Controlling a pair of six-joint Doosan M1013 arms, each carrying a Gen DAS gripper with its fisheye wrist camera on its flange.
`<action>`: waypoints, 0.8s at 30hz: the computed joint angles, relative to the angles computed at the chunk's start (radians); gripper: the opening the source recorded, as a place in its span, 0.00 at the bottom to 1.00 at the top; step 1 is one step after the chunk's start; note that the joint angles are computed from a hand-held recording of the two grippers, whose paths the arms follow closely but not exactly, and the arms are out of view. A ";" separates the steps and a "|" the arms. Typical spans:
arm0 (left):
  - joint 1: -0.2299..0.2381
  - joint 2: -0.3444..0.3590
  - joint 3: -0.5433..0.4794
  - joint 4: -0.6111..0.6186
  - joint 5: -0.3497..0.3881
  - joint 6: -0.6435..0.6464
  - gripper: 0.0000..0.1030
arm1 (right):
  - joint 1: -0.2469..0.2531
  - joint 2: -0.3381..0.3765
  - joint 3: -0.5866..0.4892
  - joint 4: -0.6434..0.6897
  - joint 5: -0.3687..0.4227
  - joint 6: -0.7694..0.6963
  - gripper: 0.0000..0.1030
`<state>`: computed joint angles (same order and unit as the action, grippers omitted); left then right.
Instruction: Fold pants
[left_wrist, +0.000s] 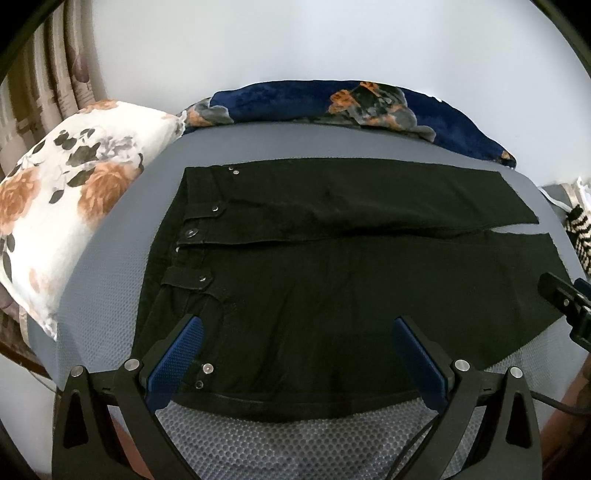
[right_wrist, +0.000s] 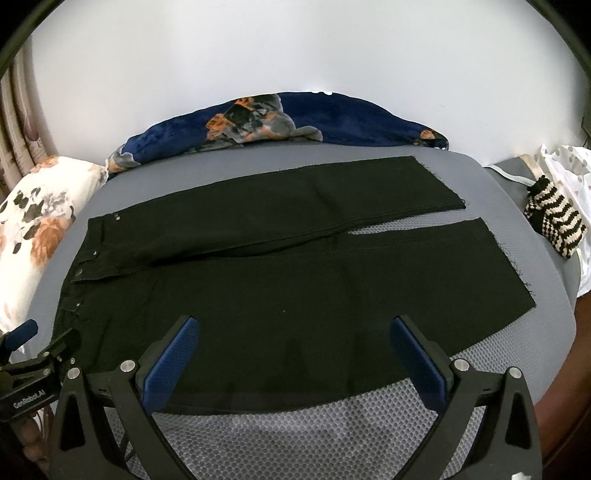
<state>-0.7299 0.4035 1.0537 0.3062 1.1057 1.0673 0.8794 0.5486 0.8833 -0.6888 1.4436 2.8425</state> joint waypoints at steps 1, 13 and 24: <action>-0.001 0.001 -0.001 0.001 0.002 0.001 0.98 | -0.001 0.000 -0.001 0.001 0.001 -0.001 1.00; 0.000 0.003 -0.004 -0.012 0.003 0.011 0.98 | -0.002 0.002 0.000 0.001 0.002 0.009 1.00; 0.004 0.006 -0.004 -0.024 0.006 0.006 0.98 | -0.005 0.005 -0.007 0.009 0.003 0.001 1.00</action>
